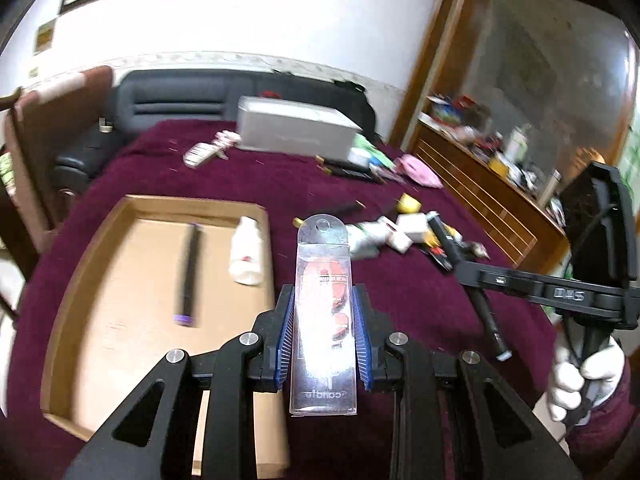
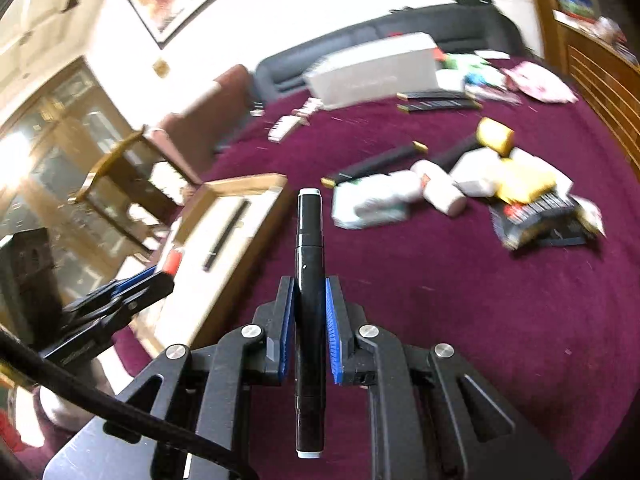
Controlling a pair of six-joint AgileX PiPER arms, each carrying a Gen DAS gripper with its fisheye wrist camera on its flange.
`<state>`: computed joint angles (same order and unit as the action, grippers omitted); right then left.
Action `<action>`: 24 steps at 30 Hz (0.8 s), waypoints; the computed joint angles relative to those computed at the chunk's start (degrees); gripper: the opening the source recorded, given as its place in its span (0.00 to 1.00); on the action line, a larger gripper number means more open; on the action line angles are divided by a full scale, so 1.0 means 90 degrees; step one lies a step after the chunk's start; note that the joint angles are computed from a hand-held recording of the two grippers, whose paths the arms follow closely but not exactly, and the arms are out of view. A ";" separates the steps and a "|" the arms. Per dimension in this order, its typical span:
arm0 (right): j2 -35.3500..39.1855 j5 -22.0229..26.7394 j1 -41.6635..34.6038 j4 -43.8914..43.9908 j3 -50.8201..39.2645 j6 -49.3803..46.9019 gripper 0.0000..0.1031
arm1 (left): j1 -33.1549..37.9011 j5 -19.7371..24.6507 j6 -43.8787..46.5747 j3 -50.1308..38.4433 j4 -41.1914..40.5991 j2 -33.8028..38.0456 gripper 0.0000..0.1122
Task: Organize objects
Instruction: 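Carry the red packet and the marker into the tray and release both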
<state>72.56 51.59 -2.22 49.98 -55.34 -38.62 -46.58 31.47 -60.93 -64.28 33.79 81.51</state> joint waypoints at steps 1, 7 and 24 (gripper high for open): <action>0.0096 0.0158 0.0043 0.0068 -0.0186 0.0015 0.12 | 0.0118 0.0118 0.0017 0.0026 0.0034 -0.0119 0.21; 0.1352 0.0426 0.1080 0.0279 -0.1670 0.0948 0.13 | 0.1270 0.0479 0.1662 -0.0439 -0.0967 -0.0020 0.21; 0.5306 0.0039 0.3080 -0.2514 -0.5618 0.4820 0.13 | 0.3380 -0.0040 0.4103 -0.1361 -0.3293 0.2456 0.21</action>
<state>120.32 51.94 25.50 27.36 -105.91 4.76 -16.16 31.12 -24.00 -76.53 4.16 103.62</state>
